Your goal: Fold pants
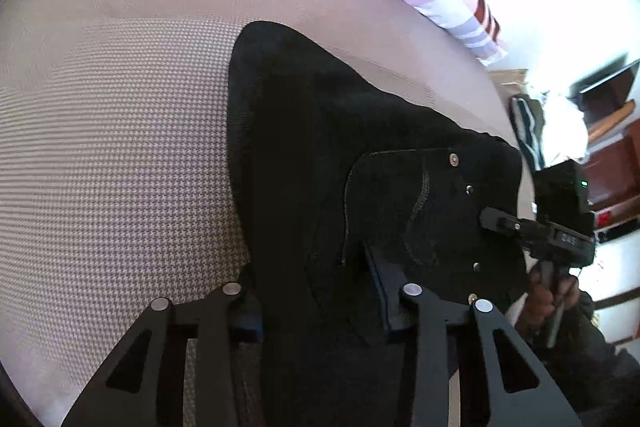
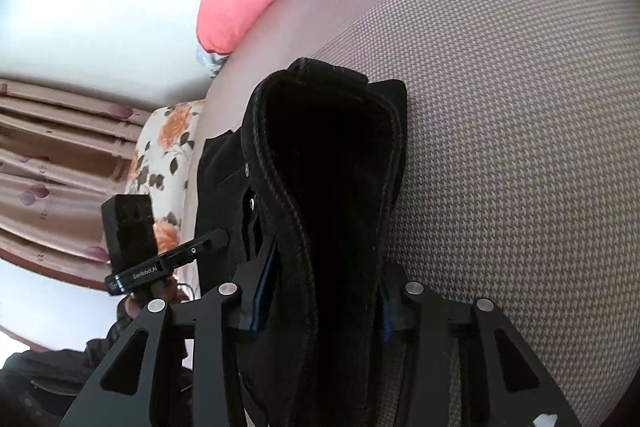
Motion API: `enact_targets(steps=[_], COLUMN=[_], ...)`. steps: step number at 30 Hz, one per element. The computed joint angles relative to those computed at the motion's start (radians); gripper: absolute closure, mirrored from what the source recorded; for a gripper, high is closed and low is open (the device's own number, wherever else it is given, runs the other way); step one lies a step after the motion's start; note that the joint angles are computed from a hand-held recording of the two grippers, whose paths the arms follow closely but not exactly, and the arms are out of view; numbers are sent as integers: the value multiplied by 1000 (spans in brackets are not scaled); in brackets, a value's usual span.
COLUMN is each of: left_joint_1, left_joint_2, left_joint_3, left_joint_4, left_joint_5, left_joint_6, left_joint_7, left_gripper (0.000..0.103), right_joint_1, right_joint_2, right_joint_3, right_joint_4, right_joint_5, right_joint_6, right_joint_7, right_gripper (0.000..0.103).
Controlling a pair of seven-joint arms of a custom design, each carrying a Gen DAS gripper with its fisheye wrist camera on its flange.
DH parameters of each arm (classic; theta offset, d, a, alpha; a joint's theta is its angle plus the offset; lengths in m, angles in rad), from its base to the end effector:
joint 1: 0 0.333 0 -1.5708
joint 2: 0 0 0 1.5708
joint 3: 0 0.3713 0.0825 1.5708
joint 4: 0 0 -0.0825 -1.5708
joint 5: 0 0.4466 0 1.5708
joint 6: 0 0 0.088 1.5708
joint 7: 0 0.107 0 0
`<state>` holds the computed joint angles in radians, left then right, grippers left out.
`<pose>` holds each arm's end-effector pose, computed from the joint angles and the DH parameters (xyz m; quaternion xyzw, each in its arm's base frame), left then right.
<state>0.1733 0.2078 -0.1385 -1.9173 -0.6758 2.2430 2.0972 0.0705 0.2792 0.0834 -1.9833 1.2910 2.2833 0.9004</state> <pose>0.6837 0.0103 0.4257 0.6470 -0.7053 0.2753 0.0902 0.6682 0.1237 0.3549 -0.5961 0.6519 0.2315 0.4075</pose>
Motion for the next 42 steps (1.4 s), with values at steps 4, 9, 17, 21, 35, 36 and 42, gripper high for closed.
enact_targets(steps=[4,9,17,21,35,36,42], left_joint_1=[-34,-58,-62,-68,-74,-71,-47], left_joint_2=[-30,-66,-103,-123,-139,-131,-60], left_joint_3=[2,3,13,21,46,47,36], left_joint_4=[-34,-71,-100,-111,-84,-72,27], left_joint_5=[94,169,148,134,100,99,103], left_joint_6=[78,147,159,154,171,171,193], left_joint_7=[-41,-57,-48,-36,-19,-20,-34], left_gripper=[69,77,83,84,84,84,84], right_joint_1=[31,69,83,93,106,106,100], right_joint_2=[-16,-29,-59,-74,-57,-47,38], right_joint_3=[1,2,12,16,23,24,36], right_joint_4=[0,15,11,8,70,86,225], right_joint_5=[-56,-168,-205,-211,-187,-187,-231], right_joint_6=[72,151,202,215,184,181,167], right_joint_7=[54,169,217,233,212,212,227], right_gripper=[67,70,81,83,84,84,84])
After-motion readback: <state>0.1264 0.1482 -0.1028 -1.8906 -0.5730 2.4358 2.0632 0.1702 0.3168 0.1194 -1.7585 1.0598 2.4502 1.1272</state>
